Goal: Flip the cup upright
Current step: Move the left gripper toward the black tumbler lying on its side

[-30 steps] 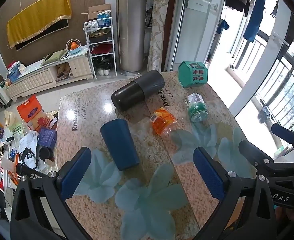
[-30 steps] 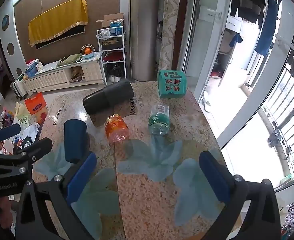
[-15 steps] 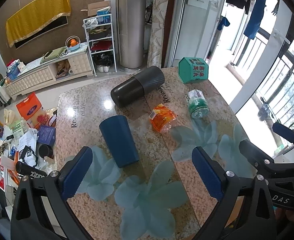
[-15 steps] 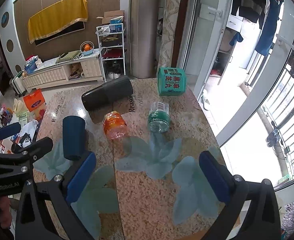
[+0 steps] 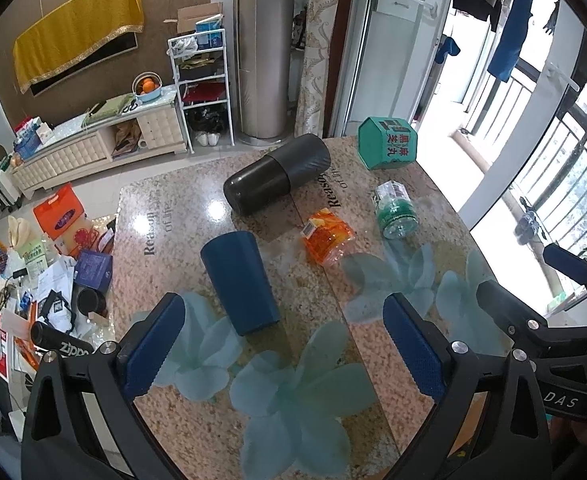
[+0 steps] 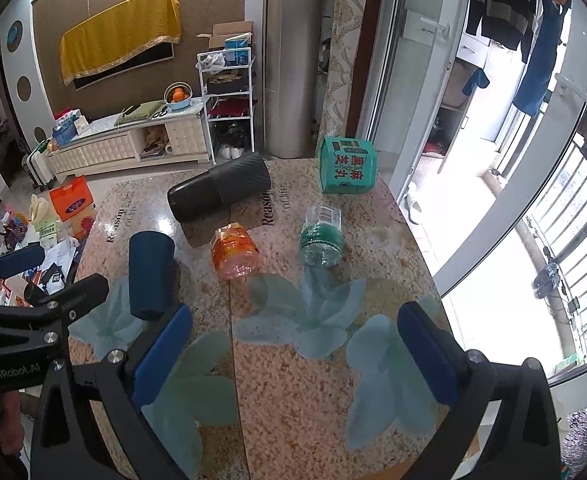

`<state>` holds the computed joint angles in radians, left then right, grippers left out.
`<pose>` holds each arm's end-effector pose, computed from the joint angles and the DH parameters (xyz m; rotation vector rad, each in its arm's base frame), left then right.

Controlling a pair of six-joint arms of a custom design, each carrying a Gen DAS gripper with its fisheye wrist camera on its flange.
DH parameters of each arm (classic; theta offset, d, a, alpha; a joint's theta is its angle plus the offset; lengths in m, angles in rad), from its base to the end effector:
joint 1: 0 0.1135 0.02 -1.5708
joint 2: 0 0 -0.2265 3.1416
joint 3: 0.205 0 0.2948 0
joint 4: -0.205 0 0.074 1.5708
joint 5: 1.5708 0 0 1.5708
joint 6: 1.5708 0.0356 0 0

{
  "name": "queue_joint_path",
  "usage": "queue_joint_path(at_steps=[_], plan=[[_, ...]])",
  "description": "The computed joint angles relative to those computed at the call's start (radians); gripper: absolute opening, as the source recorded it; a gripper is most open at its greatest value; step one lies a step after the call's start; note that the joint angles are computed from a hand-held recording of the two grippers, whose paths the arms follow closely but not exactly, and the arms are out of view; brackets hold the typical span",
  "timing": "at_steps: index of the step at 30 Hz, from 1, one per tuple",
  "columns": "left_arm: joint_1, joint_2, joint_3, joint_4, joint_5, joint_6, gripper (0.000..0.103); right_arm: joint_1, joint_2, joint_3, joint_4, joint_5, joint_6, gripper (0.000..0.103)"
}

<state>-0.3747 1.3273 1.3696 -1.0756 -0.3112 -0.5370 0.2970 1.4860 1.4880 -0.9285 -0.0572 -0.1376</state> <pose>0.2892 -0.1020 0.3128 -0.3136 2.5095 0.0495 0.3390 0.1059 0.3122 -0.5624 2.4364 0.1377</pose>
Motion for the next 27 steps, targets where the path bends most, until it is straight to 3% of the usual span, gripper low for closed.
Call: queue_joint_path(at_steps=[10,15,27], plan=[[0.006,0.005,0.005,-0.003,0.016,0.004,0.100,-0.001,0.005,0.002,-0.002,-0.020,-0.010,0.103],[0.032,0.006,0.008,0.010,0.070,0.027,0.100,-0.004,0.017,0.007,-0.005,-0.029,-0.006,0.103],[0.106,0.223,0.229,-0.088,0.103,0.190,0.100,-0.020,0.099,0.059,-0.034,-0.082,-0.017,0.103]])
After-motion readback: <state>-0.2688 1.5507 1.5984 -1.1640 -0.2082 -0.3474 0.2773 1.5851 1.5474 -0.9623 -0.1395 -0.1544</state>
